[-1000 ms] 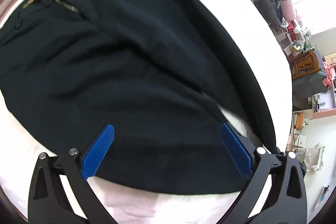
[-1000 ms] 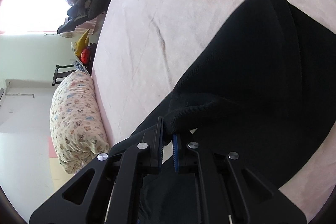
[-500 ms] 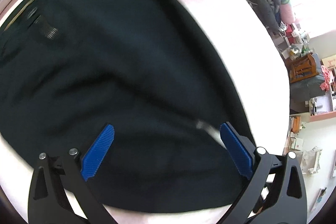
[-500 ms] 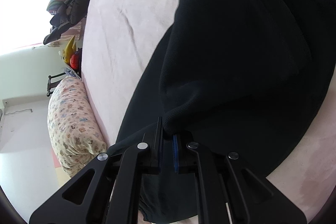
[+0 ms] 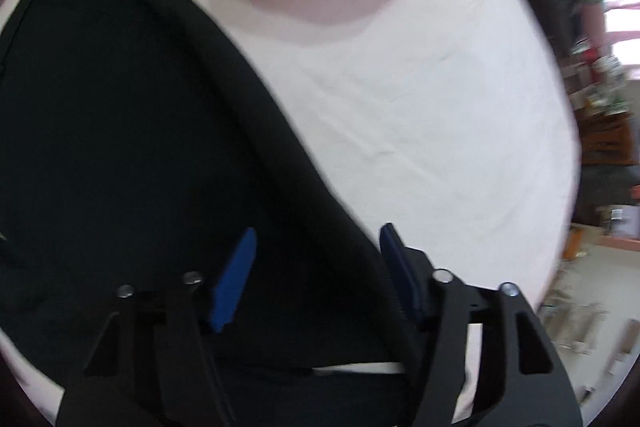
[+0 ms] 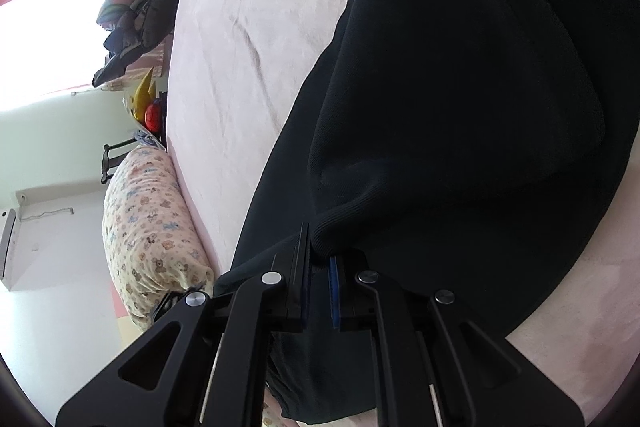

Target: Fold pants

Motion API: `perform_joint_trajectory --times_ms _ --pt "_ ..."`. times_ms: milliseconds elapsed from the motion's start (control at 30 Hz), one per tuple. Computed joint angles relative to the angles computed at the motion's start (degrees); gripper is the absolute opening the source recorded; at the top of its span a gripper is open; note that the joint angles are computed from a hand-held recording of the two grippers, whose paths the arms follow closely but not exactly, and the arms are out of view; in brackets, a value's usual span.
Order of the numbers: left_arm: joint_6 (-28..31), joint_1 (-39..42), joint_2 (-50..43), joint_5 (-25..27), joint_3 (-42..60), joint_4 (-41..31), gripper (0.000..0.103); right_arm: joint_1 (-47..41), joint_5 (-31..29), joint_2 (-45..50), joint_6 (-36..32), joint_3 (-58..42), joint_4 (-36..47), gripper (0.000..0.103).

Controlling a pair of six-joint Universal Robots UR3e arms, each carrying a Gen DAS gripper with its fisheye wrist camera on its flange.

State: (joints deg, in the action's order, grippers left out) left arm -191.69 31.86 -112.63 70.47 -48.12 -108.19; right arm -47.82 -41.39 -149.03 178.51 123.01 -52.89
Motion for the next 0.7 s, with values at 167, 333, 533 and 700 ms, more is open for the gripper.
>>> perform_joint_trajectory --times_ms 167,333,533,700 --pt "-7.7 -1.4 3.9 0.6 -11.0 11.5 0.055 -3.0 -0.6 0.6 -7.0 -2.5 6.4 0.008" --pt "-8.8 -4.4 1.9 3.0 -10.4 16.0 0.057 -3.2 -0.8 2.0 -9.7 -3.4 7.1 0.008" --pt "-13.7 -6.1 -1.9 7.7 -6.2 16.5 0.047 -3.6 -1.3 2.9 -13.0 -5.1 9.9 0.008" --pt "-14.6 -6.2 -1.0 9.4 -8.6 17.8 0.008 -2.5 -1.3 3.5 -12.6 -5.5 8.5 0.008"
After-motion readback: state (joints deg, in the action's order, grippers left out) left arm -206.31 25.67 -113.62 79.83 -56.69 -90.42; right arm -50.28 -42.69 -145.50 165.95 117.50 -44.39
